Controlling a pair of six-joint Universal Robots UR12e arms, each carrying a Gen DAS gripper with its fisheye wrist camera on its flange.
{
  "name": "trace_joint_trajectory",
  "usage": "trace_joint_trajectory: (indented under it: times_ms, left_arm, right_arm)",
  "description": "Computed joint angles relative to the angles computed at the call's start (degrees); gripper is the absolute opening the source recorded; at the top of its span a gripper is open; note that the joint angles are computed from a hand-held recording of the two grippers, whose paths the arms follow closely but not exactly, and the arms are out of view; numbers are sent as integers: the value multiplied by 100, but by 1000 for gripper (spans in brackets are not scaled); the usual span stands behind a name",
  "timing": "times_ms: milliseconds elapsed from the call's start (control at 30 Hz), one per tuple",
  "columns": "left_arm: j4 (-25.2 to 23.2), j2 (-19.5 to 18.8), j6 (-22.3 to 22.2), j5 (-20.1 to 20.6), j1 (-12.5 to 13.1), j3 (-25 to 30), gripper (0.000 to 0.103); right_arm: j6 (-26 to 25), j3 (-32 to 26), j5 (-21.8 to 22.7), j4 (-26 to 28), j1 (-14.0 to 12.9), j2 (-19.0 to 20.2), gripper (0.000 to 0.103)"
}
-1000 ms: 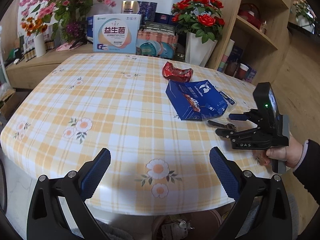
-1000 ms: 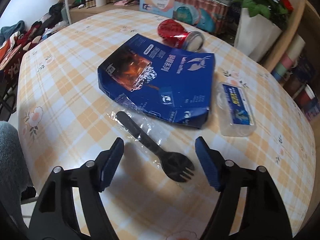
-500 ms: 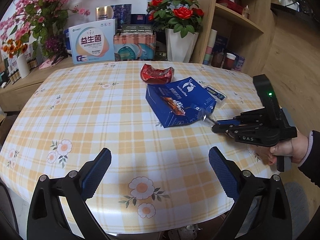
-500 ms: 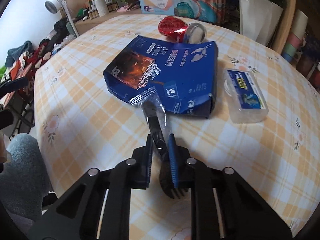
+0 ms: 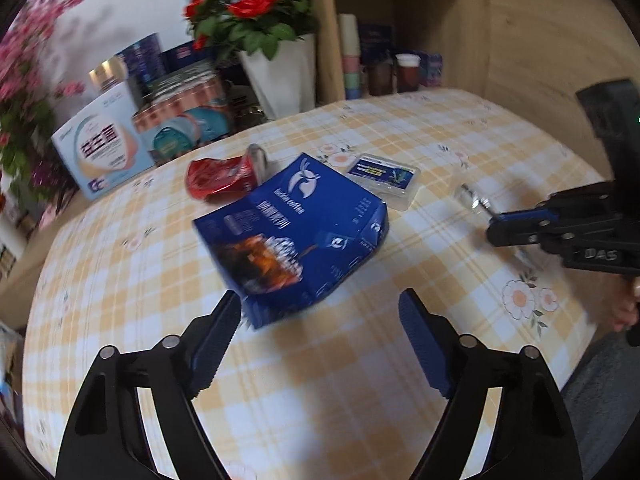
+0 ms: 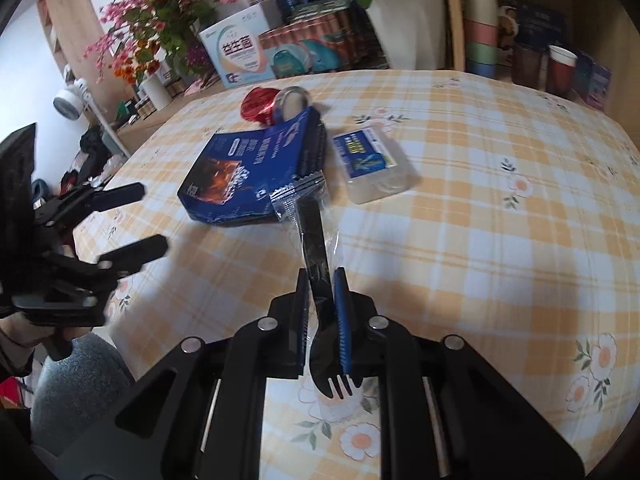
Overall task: Collect trash
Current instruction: 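Grasp the blue coffee bag with the left tool while the right tool holds the spoon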
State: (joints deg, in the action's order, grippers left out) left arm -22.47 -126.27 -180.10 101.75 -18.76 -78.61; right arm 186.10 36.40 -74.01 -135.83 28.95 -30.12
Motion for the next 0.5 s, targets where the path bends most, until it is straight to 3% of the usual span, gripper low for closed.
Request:
trace_joint_trajectory:
  times_ms: [133, 333, 500]
  left_arm:
    - [-582, -347, 255, 61, -36, 577, 75]
    - [-991, -814, 649, 912, -191, 1218, 70]
    - [-1230, -1057, 858, 1292, -242, 1590, 69]
  right_arm:
    - [253, 220, 51, -275, -51, -83, 16]
    - [493, 428, 175, -484, -96, -159, 16]
    - [739, 628, 361, -862, -131, -216, 16]
